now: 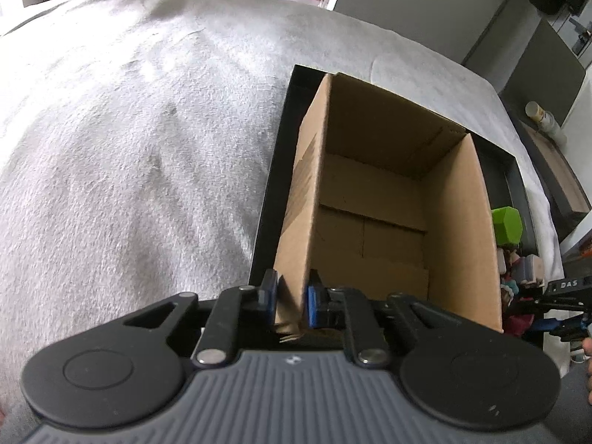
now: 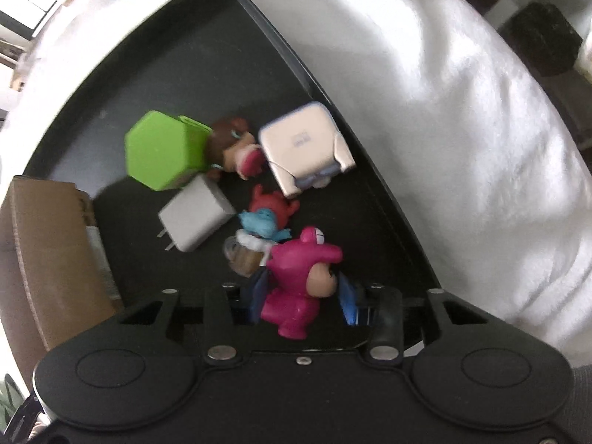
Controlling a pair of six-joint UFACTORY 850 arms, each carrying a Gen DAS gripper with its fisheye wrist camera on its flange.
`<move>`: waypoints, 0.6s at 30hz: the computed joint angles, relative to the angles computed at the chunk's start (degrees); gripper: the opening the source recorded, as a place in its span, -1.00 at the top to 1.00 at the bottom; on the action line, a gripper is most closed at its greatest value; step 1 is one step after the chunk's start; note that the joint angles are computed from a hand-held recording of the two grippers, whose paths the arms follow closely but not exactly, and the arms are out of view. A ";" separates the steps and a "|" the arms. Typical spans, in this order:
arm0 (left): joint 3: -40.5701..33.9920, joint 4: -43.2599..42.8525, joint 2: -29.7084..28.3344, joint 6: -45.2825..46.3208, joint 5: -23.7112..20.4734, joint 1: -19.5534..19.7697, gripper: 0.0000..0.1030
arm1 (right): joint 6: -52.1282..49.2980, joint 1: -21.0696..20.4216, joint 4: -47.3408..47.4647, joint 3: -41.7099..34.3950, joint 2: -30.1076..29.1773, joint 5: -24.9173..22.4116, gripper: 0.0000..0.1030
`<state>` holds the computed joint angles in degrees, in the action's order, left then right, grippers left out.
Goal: Organize rigid objects
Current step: 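Close the right gripper on the pink dinosaur figure and lift it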
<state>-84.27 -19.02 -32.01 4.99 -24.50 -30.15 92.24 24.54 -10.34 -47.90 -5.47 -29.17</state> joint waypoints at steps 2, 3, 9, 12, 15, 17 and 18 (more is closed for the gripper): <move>0.46 -0.47 0.23 0.39 0.53 0.01 0.72 | 1.00 0.27 -0.74 0.66 0.59 0.49 0.22; 0.57 -0.54 0.33 0.42 0.64 0.03 0.72 | 1.85 0.48 -1.12 1.10 0.90 0.90 0.22; 2.24 -2.79 1.46 2.09 1.69 0.42 0.71 | 4.83 1.52 -4.48 0.78 3.30 -0.77 0.22; 2.59 -3.83 1.64 2.58 2.04 0.66 0.71 | 5.51 2.08 -6.24 0.31 3.97 -1.82 0.22; 2.85 -4.09 1.75 2.96 2.38 0.68 0.71 | 5.90 2.56 -7.39 -0.16 4.94 -2.81 0.22; 2.86 -4.66 1.73 3.55 2.37 0.76 0.71 | 6.21 2.84 -7.88 -0.15 5.62 -3.25 0.22; 2.79 -5.21 1.64 3.83 2.14 0.86 0.71 | 6.06 2.91 -7.95 -0.72 5.49 -3.48 0.22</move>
